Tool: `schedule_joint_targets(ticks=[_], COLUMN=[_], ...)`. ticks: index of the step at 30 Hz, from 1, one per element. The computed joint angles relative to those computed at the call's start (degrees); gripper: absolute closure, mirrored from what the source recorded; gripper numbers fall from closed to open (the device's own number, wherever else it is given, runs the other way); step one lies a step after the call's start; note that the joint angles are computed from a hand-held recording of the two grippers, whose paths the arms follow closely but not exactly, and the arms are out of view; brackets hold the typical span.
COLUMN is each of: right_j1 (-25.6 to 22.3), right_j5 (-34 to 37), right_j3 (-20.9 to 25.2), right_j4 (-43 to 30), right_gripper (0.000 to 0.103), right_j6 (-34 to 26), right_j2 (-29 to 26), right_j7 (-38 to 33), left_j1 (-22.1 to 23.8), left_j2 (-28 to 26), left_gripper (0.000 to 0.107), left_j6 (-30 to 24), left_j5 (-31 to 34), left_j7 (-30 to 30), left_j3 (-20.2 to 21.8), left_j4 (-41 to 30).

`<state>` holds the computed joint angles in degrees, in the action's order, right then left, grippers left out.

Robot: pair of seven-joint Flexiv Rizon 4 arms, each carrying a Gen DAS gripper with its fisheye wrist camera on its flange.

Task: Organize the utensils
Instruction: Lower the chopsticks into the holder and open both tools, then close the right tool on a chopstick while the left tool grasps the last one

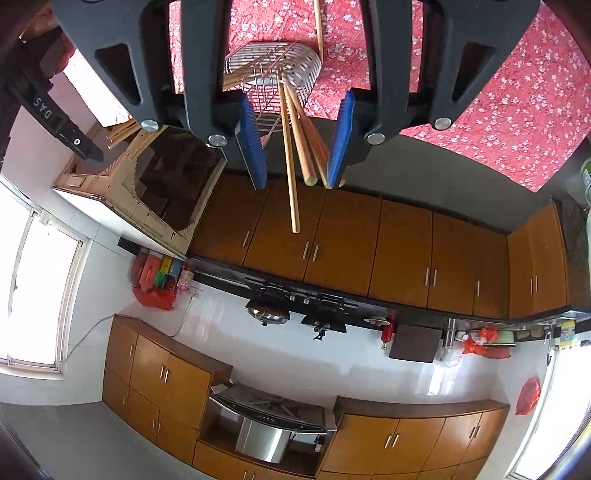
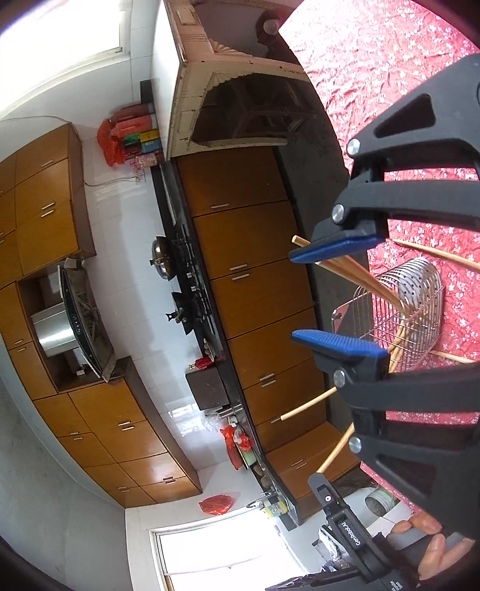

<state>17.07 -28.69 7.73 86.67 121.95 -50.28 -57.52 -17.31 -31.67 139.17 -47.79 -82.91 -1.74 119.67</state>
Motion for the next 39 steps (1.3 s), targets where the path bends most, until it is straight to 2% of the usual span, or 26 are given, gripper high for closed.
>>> schedule_joint_targets(ticks=[10, 18, 23, 27, 35, 38, 39], right_j1=[2.20, 1.56, 2.24, 2.81, 7.27, 9.52, 9.18], right_j5=[7.23, 9.27, 9.55, 8.76, 9.69, 11.22, 11.04], right_j3=[-2.79, -1.74, -1.47, -0.90, -1.94, -3.57, -3.37], right_j4=[12.23, 19.20, 21.43, 21.83, 20.52, 19.98, 19.51], right_gripper=[0.064, 0.064, 0.064, 0.064, 0.064, 0.066, 0.069], right_j6=[5.56, 5.99, 3.74, 0.96, -9.39, -12.46, -13.33], right_j2=[6.15, 5.51, 3.46, 1.88, 0.19, 0.07, -0.04], right_j7=[-6.35, -9.04, -10.19, -11.11, -13.59, -14.42, -14.83], left_j1=[-1.72, -3.55, -4.28, -5.01, -8.48, -8.76, -8.76], left_j2=[3.10, 2.02, -0.45, -3.41, -6.46, -6.92, -6.94], left_gripper=[0.070, 0.070, 0.070, 0.070, 0.070, 0.070, 0.070], left_j6=[3.68, 4.43, 3.09, 0.03, -7.72, -9.04, -9.53], left_j5=[-1.43, -3.96, -4.46, -5.28, -9.31, -9.06, -8.86], left_j7=[-3.14, -4.81, -5.82, -5.73, 0.38, 0.29, 0.17], left_j3=[-0.45, -1.15, -1.37, -1.46, 0.03, 0.28, 0.39], left_j4=[7.45, 12.02, 13.41, 13.12, 10.30, 10.12, 10.14])
